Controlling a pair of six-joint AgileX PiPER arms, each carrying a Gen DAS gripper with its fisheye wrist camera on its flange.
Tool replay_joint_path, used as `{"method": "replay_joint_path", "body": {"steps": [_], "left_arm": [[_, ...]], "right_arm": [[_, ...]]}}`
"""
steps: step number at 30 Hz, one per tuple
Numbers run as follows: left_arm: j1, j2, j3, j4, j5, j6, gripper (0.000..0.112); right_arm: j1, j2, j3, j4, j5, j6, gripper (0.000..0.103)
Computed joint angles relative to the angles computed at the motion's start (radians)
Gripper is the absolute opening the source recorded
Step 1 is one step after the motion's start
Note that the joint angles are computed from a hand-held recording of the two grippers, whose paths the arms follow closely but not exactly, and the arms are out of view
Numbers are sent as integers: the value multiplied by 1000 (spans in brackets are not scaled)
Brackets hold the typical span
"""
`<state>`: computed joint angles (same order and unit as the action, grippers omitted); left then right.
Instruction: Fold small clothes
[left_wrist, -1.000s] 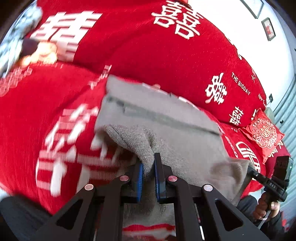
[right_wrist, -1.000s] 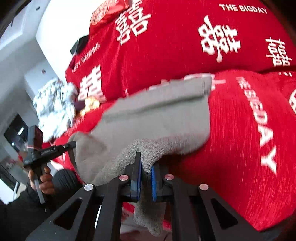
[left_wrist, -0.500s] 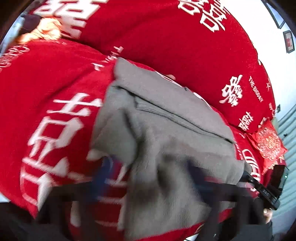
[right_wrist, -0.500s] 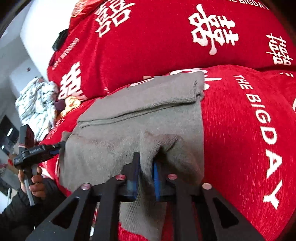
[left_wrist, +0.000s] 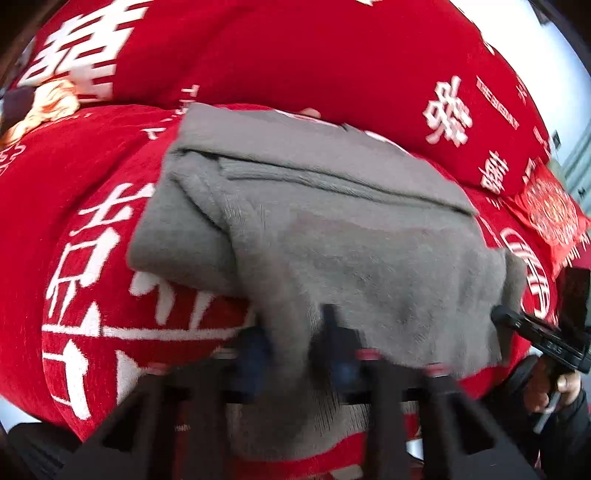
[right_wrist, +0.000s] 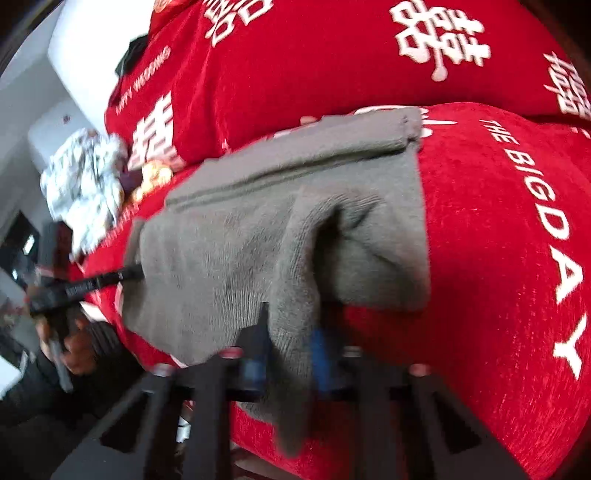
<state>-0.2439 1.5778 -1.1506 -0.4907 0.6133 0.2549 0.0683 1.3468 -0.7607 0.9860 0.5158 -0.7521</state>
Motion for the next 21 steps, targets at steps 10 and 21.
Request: {"method": "replay_joint_path", "body": {"steps": [10,21], "left_arm": [[66,-156,85,-222,-32,157,15],[65,-75,-166,-130,-6,-51,14]], "right_arm": [[-123,-107,22,258,170,-217,10],[-131,-22,-267,191,217,41,10]]}}
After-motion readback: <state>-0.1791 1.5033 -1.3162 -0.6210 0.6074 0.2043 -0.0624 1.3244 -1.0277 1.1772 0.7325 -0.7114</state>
